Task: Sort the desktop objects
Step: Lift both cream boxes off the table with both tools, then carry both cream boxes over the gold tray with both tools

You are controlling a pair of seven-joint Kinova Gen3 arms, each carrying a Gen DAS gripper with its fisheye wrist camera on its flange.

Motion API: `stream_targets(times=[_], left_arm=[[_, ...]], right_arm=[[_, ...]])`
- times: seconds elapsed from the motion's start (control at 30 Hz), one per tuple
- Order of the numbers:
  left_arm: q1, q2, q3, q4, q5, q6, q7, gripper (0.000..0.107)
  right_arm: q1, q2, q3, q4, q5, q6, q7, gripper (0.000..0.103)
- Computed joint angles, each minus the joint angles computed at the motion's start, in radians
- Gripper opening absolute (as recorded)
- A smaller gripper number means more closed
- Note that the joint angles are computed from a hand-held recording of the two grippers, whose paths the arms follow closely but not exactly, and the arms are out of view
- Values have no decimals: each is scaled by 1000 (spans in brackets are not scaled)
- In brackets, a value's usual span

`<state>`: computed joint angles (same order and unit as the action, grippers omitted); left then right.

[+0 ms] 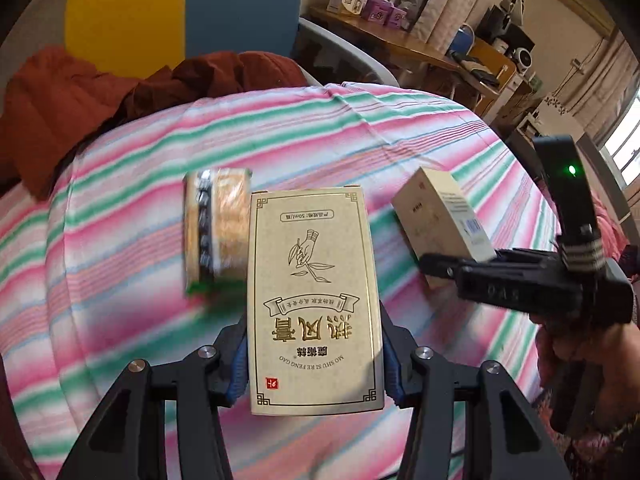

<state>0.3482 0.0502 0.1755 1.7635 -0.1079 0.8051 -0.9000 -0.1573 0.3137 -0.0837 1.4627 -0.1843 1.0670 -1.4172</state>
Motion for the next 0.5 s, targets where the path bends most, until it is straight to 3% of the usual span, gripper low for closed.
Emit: stream_targets(times=[0.17,0.37,0.5], left_arm=[[-2,-133,18,158,48,-55,17,52],[-22,-278,60,283,72,-54,31,52],[-34,-400,36,369,152,-44,-15,52]], right_arm=[[0,-71,-18,95,-38,-13,32,50],[-49,-158,-40,208,-53,-36,64,50],[-81,-230,-52,289,-92,-45,94,50]])
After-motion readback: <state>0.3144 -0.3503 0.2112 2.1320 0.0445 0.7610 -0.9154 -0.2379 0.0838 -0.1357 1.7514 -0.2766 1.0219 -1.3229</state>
